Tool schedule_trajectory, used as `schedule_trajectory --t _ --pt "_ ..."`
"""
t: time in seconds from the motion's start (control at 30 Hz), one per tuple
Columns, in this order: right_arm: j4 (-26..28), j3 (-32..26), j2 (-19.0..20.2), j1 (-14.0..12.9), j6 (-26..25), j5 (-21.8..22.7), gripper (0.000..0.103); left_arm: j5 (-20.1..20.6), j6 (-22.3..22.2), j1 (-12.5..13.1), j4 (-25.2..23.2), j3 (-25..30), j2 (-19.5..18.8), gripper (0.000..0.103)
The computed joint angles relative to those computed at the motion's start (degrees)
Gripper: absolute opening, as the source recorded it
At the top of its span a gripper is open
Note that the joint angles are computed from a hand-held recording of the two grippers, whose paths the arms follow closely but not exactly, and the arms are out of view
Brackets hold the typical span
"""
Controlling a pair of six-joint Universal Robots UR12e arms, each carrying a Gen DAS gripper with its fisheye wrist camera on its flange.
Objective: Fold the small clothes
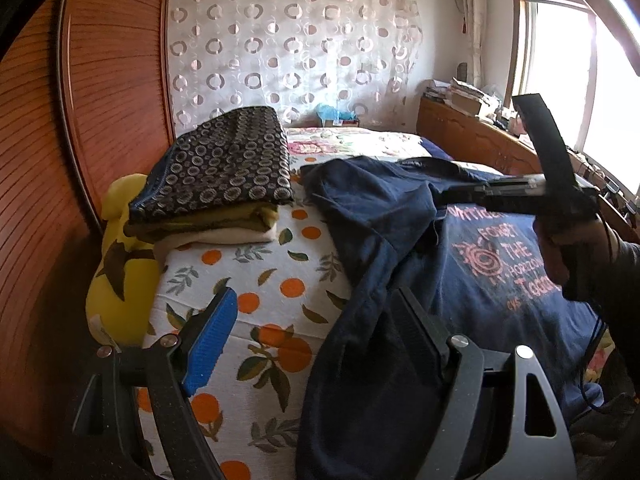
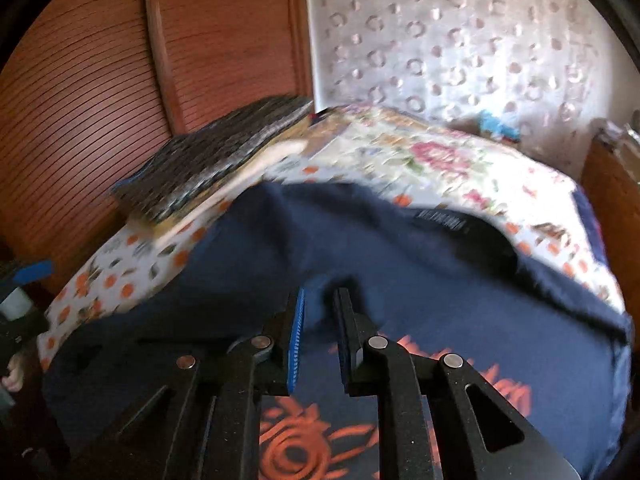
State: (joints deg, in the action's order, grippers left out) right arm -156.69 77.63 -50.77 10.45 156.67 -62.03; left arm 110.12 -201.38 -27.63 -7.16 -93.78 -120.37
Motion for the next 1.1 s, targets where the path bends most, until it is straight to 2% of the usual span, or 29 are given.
schedule_trajectory --t 0.1,0.27,0.37,0.4,0.43,0.47,0.63,0.77,0.87,0.93,1.0,1.1 --pt "2.92 -0.41 0.14 -0.22 -2.76 2.06 0.036 -0.63 -0.01 0.10 -0.41 0.09 -0.27 0.080" --pt "8.53 -2.95 1.24 0.12 -4.28 0.44 0.037 -1.48 1.24 0.30 -2.76 1.30 -1.11 0.078" --pt "8.99 -3.88 1.61 0.37 -4.77 -0.65 0.037 -2.23 1.75 0.41 -2.76 2.04 -1.52 0.077" --pt "8.68 -3.92 1.72 0.35 -5.37 -0.87 0.033 -2.33 1.81 0.41 -2.79 2.31 -1.64 0.077" --pt "8.59 -3.83 1.57 0.21 -5.82 -0.67 0.008 -2.37 1.97 0.38 -2.89 2.62 -1.78 0.077" --pt "8.66 -3.66 1.31 0.01 -6.41 -0.05 0.003 -2.45 2.29 0.35 -2.95 2.95 -1.93 0.077" --pt "2.45 0.43 -1.04 -1.89 -4.40 2.68 0.002 -2.77 4.38 0.10 -4.10 5.02 -2.87 0.077" --pt "-0.17 2.87 -2.32 -3.36 -2.89 1.23 0.002 -3.44 6.08 0.05 -5.27 7.07 -3.93 0.077" --pt "0.54 3.15 -2.39 -3.54 -3.09 -0.16 0.003 -4.66 7.71 0.08 -6.68 9.08 -4.92 0.073" --pt "2.05 3.01 -2.53 -3.34 -3.44 -1.92 0.022 -5.56 8.60 0.13 -8.00 10.47 -5.56 0.069" --pt "1.88 2.55 -2.27 -3.07 -2.83 -2.48 0.028 -6.77 10.20 0.11 -8.69 11.93 -6.35 0.064" --pt "1.58 2.66 -2.41 -3.29 -1.94 -2.16 0.030 -9.48 11.68 0.30 -10.45 14.05 -7.39 0.051"
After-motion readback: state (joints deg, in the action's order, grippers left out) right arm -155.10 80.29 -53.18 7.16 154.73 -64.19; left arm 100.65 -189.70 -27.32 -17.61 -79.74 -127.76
